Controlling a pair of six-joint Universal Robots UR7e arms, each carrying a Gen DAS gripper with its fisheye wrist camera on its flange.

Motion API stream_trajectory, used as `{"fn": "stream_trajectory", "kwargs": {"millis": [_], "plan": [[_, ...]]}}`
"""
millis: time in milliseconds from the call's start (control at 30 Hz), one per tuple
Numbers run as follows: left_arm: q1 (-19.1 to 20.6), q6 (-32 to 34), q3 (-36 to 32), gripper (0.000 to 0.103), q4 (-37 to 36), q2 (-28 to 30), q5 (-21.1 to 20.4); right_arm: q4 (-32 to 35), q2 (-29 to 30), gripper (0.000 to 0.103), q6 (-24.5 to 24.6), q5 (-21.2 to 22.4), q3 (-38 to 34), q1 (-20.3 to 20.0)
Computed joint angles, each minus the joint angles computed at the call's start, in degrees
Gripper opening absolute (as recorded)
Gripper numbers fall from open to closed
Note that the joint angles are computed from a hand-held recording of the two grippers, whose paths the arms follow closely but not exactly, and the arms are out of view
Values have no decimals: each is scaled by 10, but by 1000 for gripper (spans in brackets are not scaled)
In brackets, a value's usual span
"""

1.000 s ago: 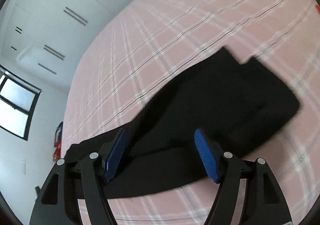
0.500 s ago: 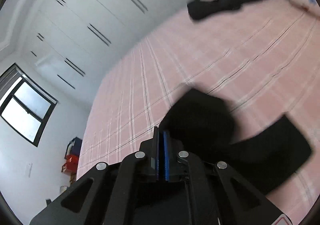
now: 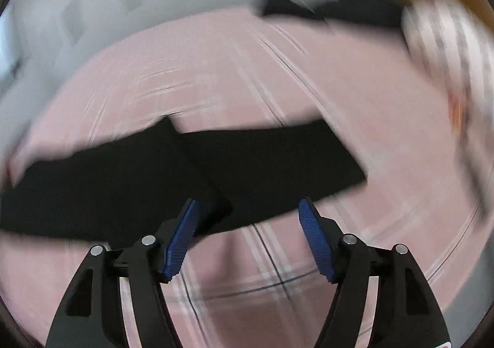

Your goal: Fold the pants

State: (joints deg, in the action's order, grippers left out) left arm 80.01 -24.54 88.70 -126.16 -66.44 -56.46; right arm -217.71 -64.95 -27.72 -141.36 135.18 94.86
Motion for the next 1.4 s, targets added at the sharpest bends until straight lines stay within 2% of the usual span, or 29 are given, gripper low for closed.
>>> {"fn": "stream_trajectory", "kwargs": {"millis": [67,133,200,233,267,300,333,367,467,567,633,700,733,800,867,900,933,967,1033,1100,1133,1167,1200,1233,1300,1333,1367,1400], "plan": [[-2,1,2,7,-1,0,7,1,19,67,-59,6,-2,25],[-3,1,3,7,-2,1,11,47,39,68,-79,16,-18,39],[-4,0,6,8,-8,1,13,79,68,71,-82,15,-41,35],[-4,-1,7,8,-9,1,13,126,73,71,-60,26,-53,21],[-4,-3,8,8,-10,0,12,169,75,62,-36,34,-64,10],[-3,-4,6,8,-8,0,11,197,75,42,-20,39,-71,0],[-3,-4,4,8,-4,0,11,231,69,16,6,46,-84,-12],[-2,-4,0,8,2,1,10,246,47,10,30,72,-86,-21],[0,8,-12,8,15,4,9,256,-51,10,115,123,-82,-46],[1,17,-19,8,19,10,13,280,-169,12,223,178,-76,-109],[-1,20,-23,8,18,16,20,344,-203,13,272,211,-99,-170],[-3,28,-18,8,9,18,29,387,-211,14,297,215,-107,-212],[-3,30,-15,8,2,18,33,413,-213,18,309,240,-113,-240],[-3,36,-11,8,-5,17,36,421,-226,19,318,265,-102,-275],[-2,40,-10,8,-6,16,34,375,-235,36,311,271,-80,-279],[-2,42,-12,9,-3,16,34,353,-241,40,308,281,-68,-281],[0,45,-14,9,-2,17,27,333,-255,51,299,304,-45,-285],[0,47,-16,9,1,18,28,326,-253,63,293,302,-39,-280],[0,53,-17,9,1,20,31,315,-234,72,274,259,-31,-260],[-10,47,-12,10,-2,22,36,295,-200,70,241,212,-28,-253],[-10,51,-7,10,-10,20,37,286,-185,61,216,178,-34,-242],[-11,59,-1,10,-19,18,37,283,-180,42,207,167,-38,-234],[-12,66,4,10,-24,14,36,296,-192,27,215,177,-39,-233],[-12,74,9,11,-33,10,35,295,-200,18,219,193,-37,-241],[-14,96,25,14,-59,0,35,280,-199,18,211,176,-41,-241],[-15,103,31,16,-68,-4,38,295,-197,21,215,162,-46,-246],[-16,110,41,17,-83,-9,43,310,-197,30,223,154,-49,-248],[-17,113,49,20,-93,-14,44,302,-201,32,228,158,-44,-252]]}}
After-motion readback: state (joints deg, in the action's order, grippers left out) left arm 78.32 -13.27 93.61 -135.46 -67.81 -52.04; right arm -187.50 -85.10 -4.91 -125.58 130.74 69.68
